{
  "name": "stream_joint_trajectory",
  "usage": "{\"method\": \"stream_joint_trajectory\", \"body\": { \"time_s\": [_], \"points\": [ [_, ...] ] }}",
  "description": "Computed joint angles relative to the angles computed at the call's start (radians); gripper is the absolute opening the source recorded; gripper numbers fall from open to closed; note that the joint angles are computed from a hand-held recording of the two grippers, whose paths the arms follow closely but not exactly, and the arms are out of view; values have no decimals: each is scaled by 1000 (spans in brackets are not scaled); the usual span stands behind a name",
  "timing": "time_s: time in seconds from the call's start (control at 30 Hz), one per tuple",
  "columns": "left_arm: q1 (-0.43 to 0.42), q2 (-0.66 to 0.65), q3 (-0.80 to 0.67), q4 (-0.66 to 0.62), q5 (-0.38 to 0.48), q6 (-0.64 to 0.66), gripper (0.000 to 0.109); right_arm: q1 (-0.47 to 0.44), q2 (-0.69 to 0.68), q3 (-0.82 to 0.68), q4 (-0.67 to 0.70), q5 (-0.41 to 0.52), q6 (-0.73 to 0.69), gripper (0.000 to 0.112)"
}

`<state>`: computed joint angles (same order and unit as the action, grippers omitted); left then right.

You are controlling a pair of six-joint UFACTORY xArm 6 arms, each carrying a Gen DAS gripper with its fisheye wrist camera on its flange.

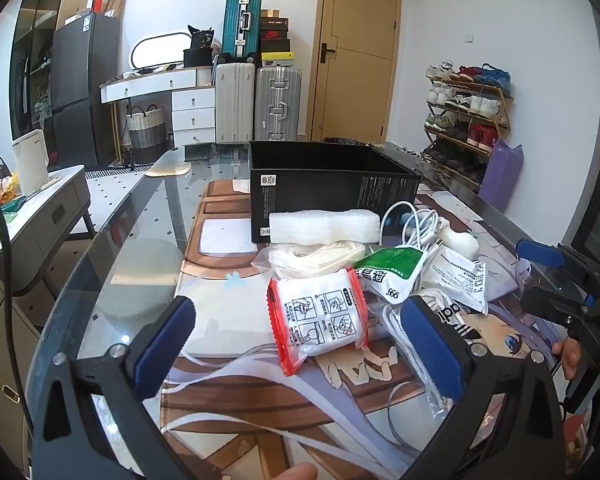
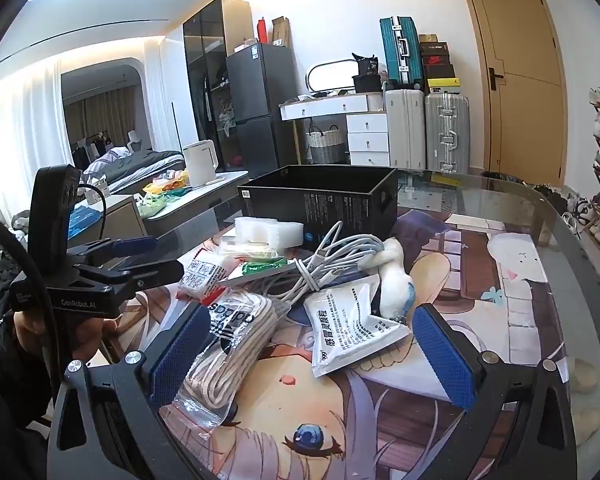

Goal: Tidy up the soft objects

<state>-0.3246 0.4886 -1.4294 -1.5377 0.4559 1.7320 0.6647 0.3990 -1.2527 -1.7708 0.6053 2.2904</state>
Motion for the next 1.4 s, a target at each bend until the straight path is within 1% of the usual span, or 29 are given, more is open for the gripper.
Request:
{"method": "stream_joint_trajectory", "body": {
  "time_s": [0.43,0.5,1.4],
  "points": [
    [1,1,-2,2,1,1,103,-12,-18,24,-16,-7,7,103],
    [0,1,-1,-1,0,3,103,-2,-3,5,-6,0,4,103],
    [-1,-1,2,-3,-3,8,103,-4,-4,7,-8,-1,6,103]
  ]
}}
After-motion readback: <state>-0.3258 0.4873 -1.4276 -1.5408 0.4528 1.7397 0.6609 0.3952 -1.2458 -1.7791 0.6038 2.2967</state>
